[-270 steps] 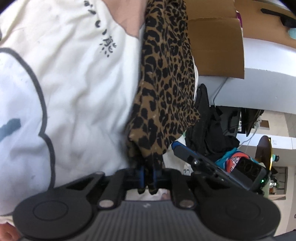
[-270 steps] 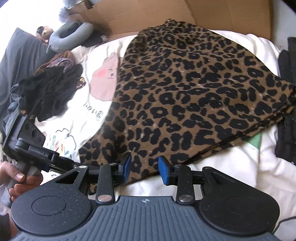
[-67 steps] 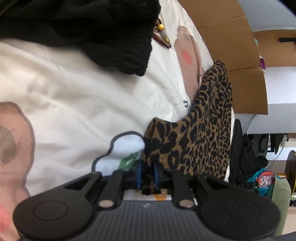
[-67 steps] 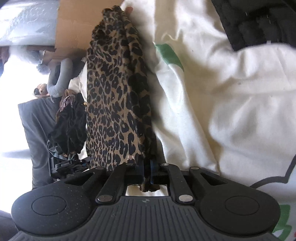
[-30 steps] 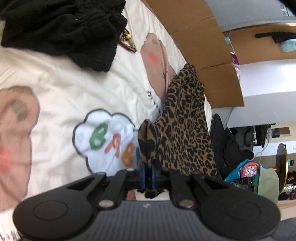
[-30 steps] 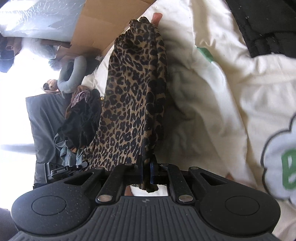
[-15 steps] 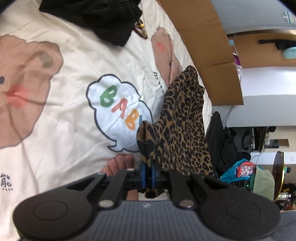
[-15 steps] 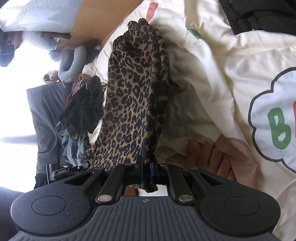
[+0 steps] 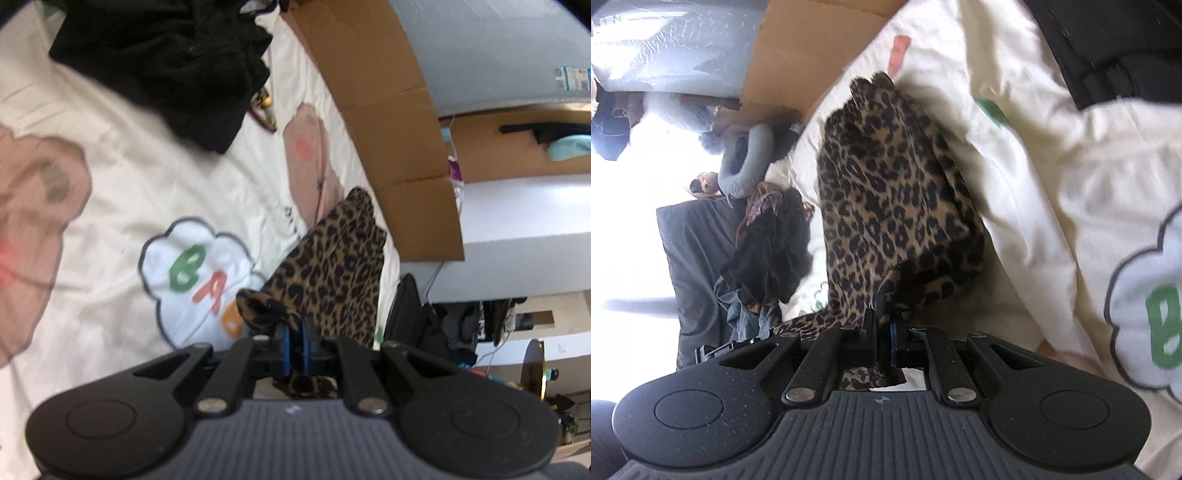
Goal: Fold clothes
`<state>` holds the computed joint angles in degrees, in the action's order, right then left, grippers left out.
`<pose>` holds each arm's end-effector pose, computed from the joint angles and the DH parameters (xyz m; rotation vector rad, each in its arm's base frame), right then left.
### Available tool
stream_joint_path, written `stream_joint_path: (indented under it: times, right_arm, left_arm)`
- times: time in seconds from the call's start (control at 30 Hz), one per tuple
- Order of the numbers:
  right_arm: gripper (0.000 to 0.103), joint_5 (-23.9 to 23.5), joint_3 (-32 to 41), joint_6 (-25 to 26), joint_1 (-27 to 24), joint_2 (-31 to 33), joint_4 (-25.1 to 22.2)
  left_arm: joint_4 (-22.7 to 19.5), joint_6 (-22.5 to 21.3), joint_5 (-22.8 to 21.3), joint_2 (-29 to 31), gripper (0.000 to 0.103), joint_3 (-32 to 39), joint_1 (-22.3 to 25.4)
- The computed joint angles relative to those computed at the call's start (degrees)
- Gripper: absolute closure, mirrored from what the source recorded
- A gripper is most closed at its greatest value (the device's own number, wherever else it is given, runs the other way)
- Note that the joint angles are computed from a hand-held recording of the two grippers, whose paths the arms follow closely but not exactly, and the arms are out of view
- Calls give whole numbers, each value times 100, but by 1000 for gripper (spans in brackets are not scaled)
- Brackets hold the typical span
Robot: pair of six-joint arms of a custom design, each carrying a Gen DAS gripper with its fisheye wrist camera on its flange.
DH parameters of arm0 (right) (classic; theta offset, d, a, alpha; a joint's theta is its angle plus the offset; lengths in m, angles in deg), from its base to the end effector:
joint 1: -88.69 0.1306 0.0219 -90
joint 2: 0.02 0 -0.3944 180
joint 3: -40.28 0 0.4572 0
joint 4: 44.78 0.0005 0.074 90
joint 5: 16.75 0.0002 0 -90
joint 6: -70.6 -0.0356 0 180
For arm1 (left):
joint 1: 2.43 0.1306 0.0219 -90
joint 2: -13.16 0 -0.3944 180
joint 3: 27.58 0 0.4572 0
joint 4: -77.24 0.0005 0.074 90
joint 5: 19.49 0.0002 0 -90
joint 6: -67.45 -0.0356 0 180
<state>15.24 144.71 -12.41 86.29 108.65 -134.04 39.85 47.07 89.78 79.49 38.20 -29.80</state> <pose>0.5990 0.0046 0.3778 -0.0630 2.7234 1.5118 0.3545 -0.1973 0.4211 -0.7109 2.4177 -1.2011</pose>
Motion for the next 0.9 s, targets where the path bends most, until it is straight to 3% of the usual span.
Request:
stream_joint_path:
  times: [0.47, 0.9]
  right_arm:
    - [98, -496, 30, -1244, 58, -105, 1263]
    - [98, -105, 166, -2305, 207, 148, 2362]
  left_arm:
    - [343, -367, -179, 764, 97, 689, 254]
    - [455, -484, -571, 1566, 97, 1262, 270]
